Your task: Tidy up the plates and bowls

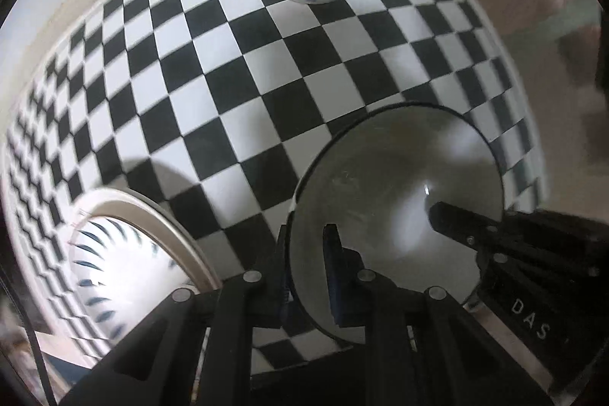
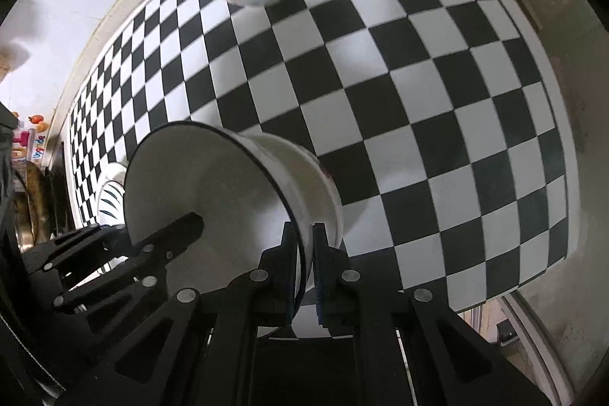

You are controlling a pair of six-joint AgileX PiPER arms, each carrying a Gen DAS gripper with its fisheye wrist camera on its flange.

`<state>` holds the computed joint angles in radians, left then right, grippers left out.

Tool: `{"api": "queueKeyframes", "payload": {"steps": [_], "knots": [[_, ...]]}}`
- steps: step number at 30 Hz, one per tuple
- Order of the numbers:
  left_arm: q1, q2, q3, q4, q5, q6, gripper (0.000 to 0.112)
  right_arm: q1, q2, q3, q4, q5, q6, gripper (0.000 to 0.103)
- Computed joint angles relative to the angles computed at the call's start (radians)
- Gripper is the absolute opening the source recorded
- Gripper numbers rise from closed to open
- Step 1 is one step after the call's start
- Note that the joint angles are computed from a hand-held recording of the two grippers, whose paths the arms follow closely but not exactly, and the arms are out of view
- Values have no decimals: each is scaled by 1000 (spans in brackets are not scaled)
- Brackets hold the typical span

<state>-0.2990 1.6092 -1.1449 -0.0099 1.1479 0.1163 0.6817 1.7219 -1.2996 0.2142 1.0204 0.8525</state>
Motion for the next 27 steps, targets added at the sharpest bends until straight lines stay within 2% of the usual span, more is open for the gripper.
{"api": "queueKeyframes", "payload": {"steps": [7, 12, 19, 27], "knots": [[-44, 27, 22, 46, -22, -42, 14, 11, 20, 19, -2, -14, -9, 9], [-11, 48, 23, 7, -22, -26, 14, 15, 44, 19, 8, -33, 4, 10], [34, 68, 10, -17, -31, 2, 14, -24, 15, 27, 57, -38, -30, 16], [90, 56, -44, -50, 35, 48, 14, -52, -24, 72, 125, -61, -62, 23]]}}
